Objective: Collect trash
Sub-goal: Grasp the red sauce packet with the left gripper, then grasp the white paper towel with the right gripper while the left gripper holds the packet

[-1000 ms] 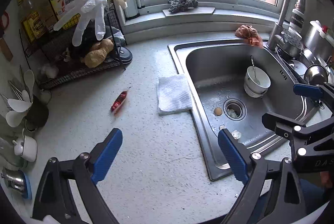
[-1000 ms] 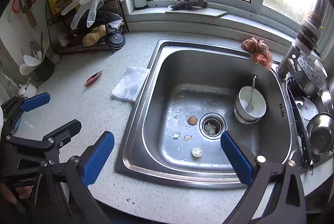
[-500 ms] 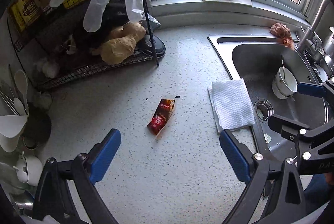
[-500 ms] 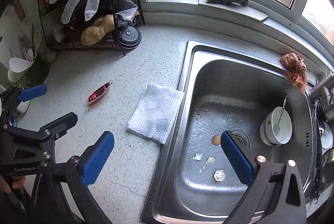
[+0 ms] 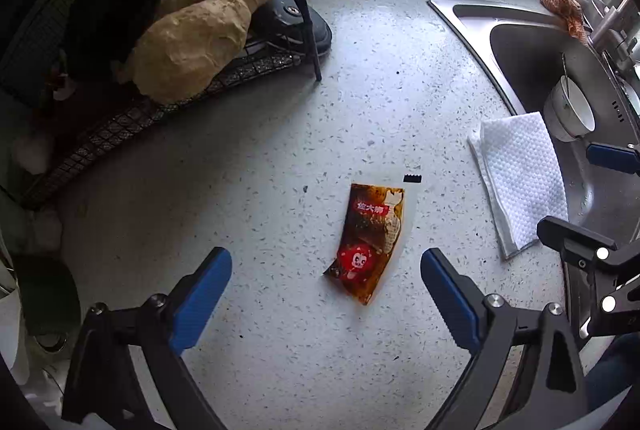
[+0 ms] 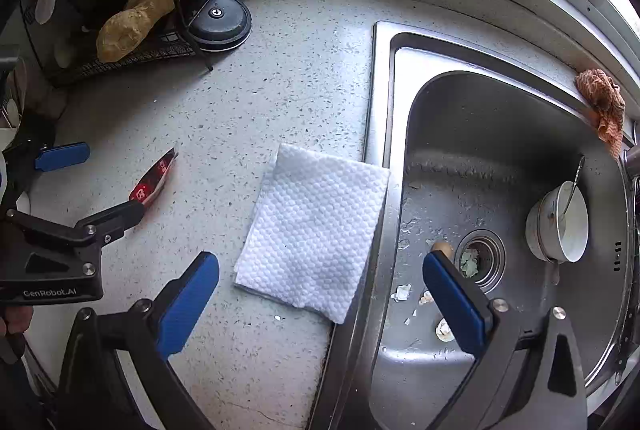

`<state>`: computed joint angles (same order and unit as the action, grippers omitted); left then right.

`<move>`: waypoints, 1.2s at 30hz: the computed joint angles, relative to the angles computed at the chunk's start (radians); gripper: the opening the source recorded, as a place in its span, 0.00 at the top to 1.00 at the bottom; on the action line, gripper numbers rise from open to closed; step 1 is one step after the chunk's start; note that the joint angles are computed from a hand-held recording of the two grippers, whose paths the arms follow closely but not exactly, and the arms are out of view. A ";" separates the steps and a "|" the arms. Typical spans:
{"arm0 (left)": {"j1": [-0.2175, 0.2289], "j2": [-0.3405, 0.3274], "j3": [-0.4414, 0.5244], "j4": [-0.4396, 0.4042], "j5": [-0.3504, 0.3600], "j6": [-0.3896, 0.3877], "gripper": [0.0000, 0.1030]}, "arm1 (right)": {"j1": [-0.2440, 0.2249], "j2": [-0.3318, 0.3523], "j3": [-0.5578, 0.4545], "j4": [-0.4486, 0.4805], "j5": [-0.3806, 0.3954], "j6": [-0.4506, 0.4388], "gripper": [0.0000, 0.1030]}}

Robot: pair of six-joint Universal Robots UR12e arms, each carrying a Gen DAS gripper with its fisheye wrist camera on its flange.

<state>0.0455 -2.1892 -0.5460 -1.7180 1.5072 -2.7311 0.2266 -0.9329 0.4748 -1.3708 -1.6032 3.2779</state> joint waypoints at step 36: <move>0.021 0.042 -0.083 0.018 -0.142 -0.048 0.91 | 0.002 0.009 0.006 -0.028 0.061 -0.056 0.07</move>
<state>0.0662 -2.1474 -0.6290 -1.7003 1.3652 -2.7792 0.2285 -0.9243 0.4811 -1.3984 -1.5426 3.2214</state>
